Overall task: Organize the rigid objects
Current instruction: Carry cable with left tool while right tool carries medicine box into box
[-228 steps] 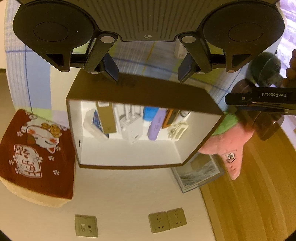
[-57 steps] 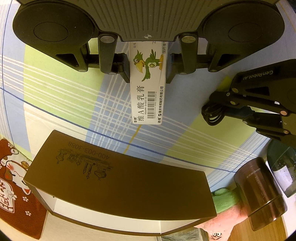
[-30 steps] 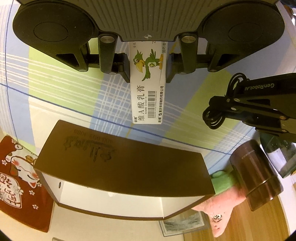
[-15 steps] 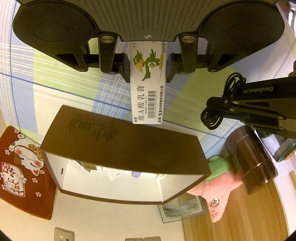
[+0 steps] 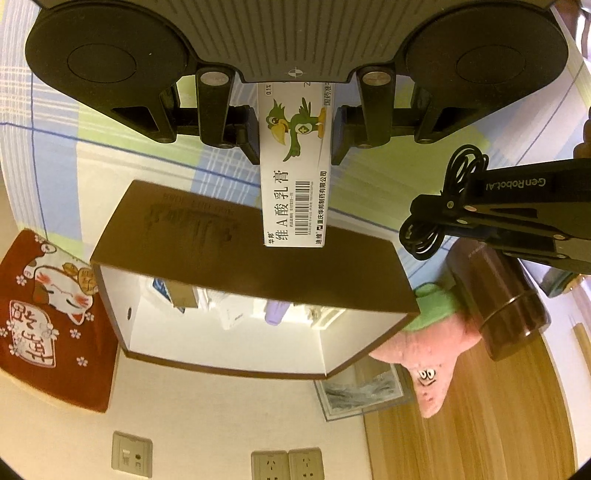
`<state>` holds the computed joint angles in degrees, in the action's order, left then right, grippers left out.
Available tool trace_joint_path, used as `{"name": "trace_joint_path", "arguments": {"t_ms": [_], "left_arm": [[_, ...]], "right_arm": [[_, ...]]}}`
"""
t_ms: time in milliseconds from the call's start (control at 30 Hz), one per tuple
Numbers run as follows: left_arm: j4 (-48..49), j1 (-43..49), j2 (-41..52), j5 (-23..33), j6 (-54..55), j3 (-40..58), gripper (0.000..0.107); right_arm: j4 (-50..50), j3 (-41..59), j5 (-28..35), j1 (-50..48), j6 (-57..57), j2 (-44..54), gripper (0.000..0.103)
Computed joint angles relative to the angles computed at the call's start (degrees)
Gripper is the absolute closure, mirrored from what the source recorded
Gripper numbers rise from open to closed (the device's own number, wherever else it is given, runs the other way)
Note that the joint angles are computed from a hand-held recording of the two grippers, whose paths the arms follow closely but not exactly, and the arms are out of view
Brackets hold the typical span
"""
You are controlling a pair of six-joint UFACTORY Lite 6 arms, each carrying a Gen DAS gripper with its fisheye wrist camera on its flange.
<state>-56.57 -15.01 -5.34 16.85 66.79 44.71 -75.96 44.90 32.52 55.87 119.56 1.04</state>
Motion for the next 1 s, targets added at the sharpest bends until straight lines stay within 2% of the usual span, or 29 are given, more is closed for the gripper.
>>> {"name": "trace_joint_path", "arguments": {"t_ms": [433, 1000], "left_arm": [[0.7, 0.1, 3.8, 0.5, -2.3, 8.0, 0.093], [10.1, -1.9, 17.3, -0.2, -13.4, 28.8, 0.093]], "right_arm": [[0.0, 3.3, -0.1, -4.3, -7.8, -1.3, 0.068], [-1.6, 15.2, -6.2, -15.8, -17.1, 3.6, 0.068]]}}
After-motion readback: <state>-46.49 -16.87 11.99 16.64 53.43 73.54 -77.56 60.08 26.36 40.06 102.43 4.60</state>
